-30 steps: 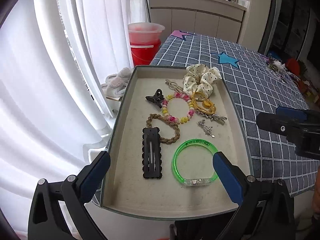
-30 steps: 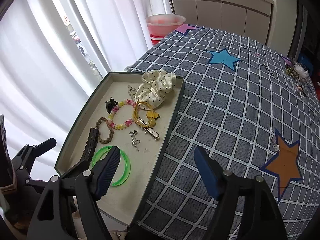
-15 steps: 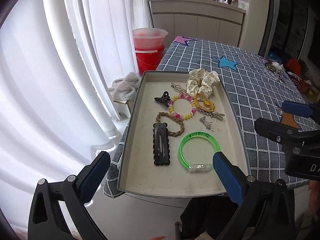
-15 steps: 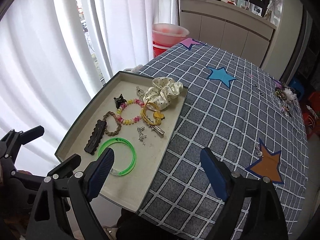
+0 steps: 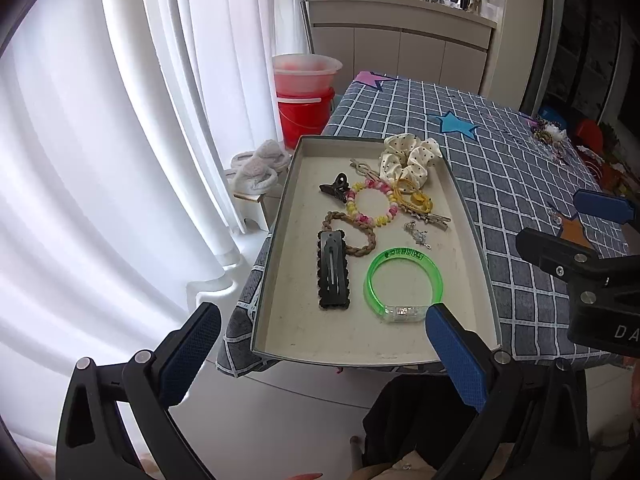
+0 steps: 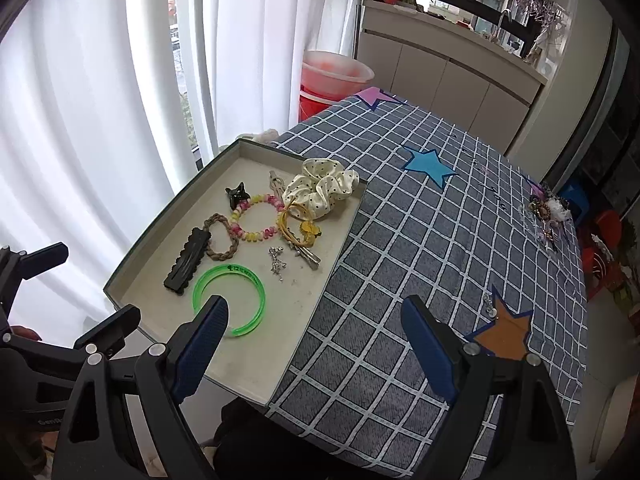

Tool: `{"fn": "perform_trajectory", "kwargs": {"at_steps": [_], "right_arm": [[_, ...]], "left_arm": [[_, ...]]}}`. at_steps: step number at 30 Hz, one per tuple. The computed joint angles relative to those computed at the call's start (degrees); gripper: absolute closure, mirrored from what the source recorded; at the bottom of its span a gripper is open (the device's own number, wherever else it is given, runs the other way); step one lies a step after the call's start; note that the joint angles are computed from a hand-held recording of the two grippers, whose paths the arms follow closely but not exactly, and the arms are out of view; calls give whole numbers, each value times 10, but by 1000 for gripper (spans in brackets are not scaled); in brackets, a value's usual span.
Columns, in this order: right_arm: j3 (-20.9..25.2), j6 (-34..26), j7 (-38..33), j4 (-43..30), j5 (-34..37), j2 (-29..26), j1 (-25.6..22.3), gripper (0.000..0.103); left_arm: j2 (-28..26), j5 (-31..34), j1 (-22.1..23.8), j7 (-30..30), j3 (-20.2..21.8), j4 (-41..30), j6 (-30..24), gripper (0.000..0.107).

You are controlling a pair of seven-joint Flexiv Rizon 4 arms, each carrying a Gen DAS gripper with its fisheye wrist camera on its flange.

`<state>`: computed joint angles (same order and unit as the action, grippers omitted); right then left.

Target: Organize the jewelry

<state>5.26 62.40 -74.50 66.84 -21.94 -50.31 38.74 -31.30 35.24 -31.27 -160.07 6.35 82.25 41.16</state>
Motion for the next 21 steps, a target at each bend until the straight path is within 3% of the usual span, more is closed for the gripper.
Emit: {"fn": "perform_trajectory", "kwargs": {"at_steps": [21], "right_arm": [[5, 0, -7, 3, 3, 1, 1, 13]], "left_arm": [[7, -4, 1, 0, -3, 4, 1, 4]]}}
